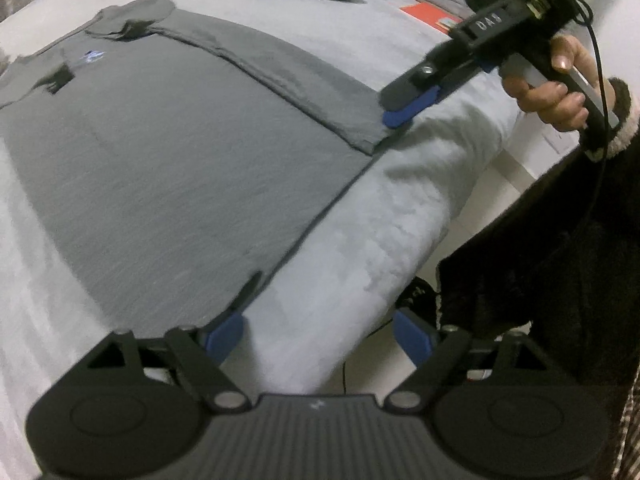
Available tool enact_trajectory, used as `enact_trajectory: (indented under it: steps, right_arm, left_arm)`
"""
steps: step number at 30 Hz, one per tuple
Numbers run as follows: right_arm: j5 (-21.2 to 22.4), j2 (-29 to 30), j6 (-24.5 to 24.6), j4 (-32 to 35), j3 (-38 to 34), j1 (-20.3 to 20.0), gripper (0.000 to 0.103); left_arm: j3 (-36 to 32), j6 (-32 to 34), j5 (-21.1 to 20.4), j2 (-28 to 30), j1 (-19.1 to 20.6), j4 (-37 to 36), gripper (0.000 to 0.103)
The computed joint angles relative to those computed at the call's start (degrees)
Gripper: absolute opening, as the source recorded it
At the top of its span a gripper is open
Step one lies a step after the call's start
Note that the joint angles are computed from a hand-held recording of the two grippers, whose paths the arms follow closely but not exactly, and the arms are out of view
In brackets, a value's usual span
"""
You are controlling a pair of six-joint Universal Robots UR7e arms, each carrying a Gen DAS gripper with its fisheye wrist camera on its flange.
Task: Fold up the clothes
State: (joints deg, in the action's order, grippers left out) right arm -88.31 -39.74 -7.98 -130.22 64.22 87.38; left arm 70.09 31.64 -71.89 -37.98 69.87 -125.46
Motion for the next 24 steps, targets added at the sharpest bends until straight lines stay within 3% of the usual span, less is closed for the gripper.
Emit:
enact_trajectory:
  steps: [13, 20, 24]
  right_arm:
    - [2.19, -2.72, 2.7, -4.3, 2.0, -2.44, 0.063]
    - [-1.01, -3.61, 2.92, -5.13, 2.56, -3.77, 0.063]
    - [-0.25, -2.9, 3.67, -3.48, 1.4, -4.75, 0.063]
  left_arm:
    - [-3.14, -11.31, -10.07, -0.99, 5.18, -3.34, 0.084]
    - [-5.75, -16.79, -12.58, -1.3, 8.51, -2.15, 0.084]
    - [-7.74, -20.56, -17.08, -0.52, 10.44, -1.91, 0.084]
